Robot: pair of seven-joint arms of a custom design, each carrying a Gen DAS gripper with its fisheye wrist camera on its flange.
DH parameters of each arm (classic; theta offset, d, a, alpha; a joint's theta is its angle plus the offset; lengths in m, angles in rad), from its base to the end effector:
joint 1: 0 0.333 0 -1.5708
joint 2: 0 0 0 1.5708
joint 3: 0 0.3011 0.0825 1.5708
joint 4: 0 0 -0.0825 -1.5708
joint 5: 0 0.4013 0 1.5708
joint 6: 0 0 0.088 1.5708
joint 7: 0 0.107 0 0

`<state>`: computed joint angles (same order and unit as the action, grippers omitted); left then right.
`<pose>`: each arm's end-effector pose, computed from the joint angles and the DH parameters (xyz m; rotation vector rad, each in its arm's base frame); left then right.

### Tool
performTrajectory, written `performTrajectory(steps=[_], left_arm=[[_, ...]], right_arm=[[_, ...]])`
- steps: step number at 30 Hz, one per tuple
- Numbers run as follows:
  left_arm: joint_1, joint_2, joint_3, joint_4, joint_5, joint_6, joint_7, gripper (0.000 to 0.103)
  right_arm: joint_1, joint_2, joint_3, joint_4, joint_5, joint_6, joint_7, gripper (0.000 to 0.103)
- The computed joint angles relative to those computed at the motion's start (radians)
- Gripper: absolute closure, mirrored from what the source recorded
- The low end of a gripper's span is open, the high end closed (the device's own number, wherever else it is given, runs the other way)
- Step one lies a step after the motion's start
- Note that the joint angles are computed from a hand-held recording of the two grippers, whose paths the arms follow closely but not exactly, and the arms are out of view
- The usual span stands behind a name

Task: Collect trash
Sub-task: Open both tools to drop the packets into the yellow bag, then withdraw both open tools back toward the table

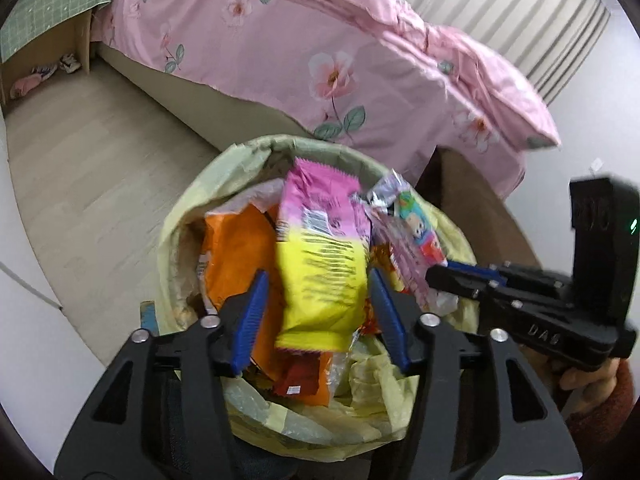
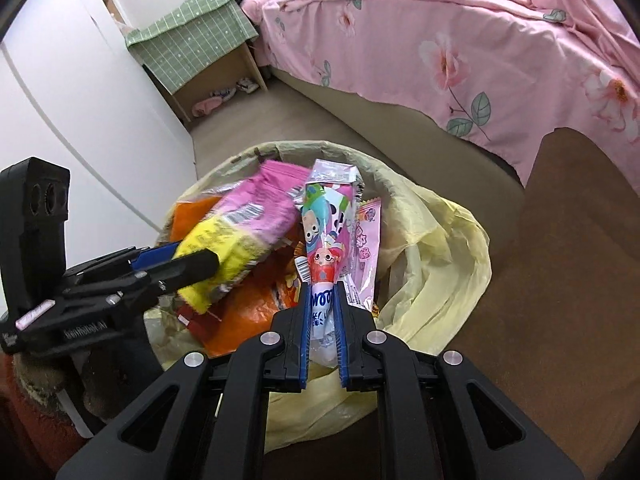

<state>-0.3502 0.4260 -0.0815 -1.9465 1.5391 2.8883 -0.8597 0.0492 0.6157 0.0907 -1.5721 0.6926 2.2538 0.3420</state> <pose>0.5460 -0.3137 0.2559 -2.3413 1.2604 -1.0135 0.7070 0.1085 0.2728 -2.4097 0.8163 0.1123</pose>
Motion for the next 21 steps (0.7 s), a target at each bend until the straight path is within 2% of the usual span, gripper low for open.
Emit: performTrajectory(steps=[1,3,5,7,10,16,21], left_arm=[[-0.012,-0.013,0.013,-0.007,0.071,-0.005,-0.088,0.047],[-0.011,-0.036,0.006,-0.027,0.139,-0.037,-0.181,0.043],[-0.007,-0.061,-0.011,-0.049,0.159,-0.09,-0.224,0.041],[-0.002,-0.081,-0.029,-0.066,0.139,-0.133,-0.214,0.04],[-0.006,-0.11,-0.053,-0.089,0.065,-0.194,-0.153,0.04],[-0.035,-0.136,-0.089,-0.082,-0.092,-0.271,0.021,0.04],[-0.094,-0.089,-0.114,0.024,-0.166,-0.321,0.213,0.04]], right_arm=[[-0.006,-0.004,0.003,-0.007,0.01,0.002,-0.009,0.088],[-0.014,-0.016,0.008,-0.022,0.028,0.004,-0.025,0.073],[-0.021,-0.037,0.014,-0.048,0.052,0.017,-0.05,0.071],[-0.019,-0.057,0.011,-0.071,0.057,0.022,-0.064,0.07],[-0.024,-0.122,0.009,-0.15,0.094,0.085,-0.118,0.068],[-0.077,-0.255,-0.01,-0.271,0.219,0.106,-0.241,0.068],[-0.123,-0.366,-0.054,-0.375,0.353,0.116,-0.4,0.068]])
